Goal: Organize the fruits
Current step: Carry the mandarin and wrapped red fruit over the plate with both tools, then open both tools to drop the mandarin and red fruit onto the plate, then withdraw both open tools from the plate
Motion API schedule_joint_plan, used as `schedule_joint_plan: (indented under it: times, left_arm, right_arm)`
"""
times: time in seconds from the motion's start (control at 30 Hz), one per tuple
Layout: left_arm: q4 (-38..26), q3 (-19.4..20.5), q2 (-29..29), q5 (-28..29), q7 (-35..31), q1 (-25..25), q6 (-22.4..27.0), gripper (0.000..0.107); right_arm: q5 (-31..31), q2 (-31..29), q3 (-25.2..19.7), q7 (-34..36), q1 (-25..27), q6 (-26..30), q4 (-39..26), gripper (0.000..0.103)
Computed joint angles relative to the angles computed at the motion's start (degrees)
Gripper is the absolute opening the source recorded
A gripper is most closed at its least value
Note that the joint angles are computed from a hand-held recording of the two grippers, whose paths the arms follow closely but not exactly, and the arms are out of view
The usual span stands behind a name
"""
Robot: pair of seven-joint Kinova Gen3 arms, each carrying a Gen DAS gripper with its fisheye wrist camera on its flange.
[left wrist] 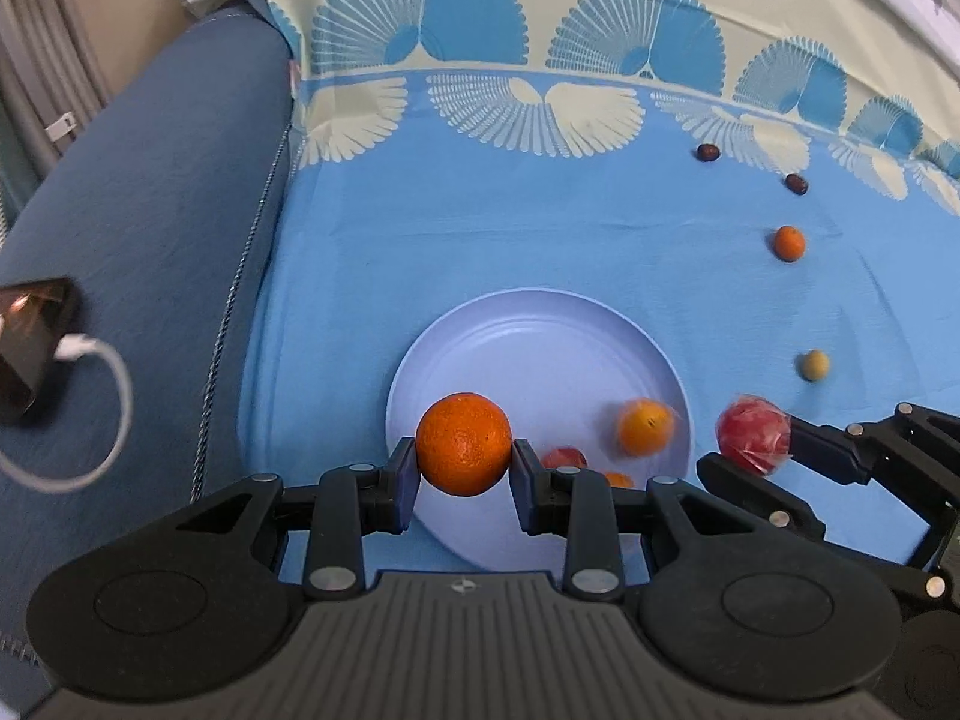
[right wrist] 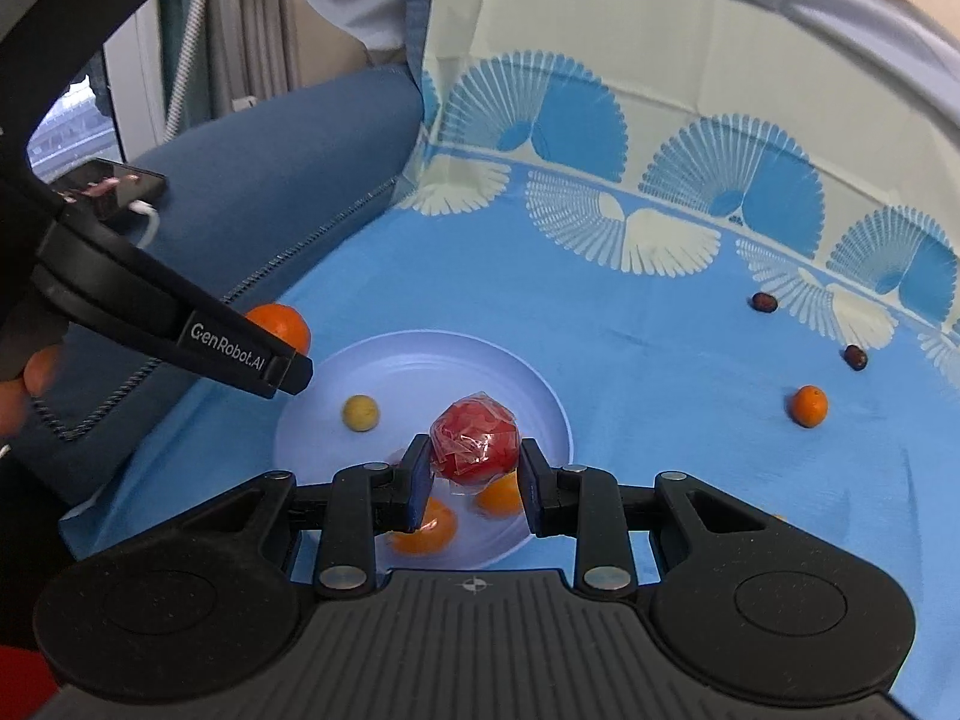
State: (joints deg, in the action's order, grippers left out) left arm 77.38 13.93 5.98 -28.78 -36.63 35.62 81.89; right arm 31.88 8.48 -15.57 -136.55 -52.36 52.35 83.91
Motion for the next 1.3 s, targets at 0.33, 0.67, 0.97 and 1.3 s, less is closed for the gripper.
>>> schedule_joint_plan:
  times: [0.33, 0.67, 0.97, 1.3]
  left_arm:
    - [0.1, -3.28, 5.33, 2.61, -5.75, -2.62, -4.56, 0.035]
    - [1.21, -5.56, 7.46, 1.97, -8.91, -2.28, -7.95, 0.096]
    - [3.49, -1.99, 0.97, -1.34, -3.33, 1.59, -1.03, 0.103]
    - [2.95, 5.84, -4.0, -1.37, 9.17, 5.82, 8.56, 0.103]
  right_arm:
    - [-5.53, 6.28, 2.9, 5.73, 2.05, -1.78, -2.93, 0.032]
    - [-10.69, 11.29, 5.15, 13.47, 2.09, 1.39, -8.99, 0.064]
    - [-11.06, 1.59, 3.45, 8.49, 0.71, 4.99, -4.7, 0.101]
    - [-3.71, -6.52, -5.46, -5.1, -2.07, 14.81, -1.89, 0.102]
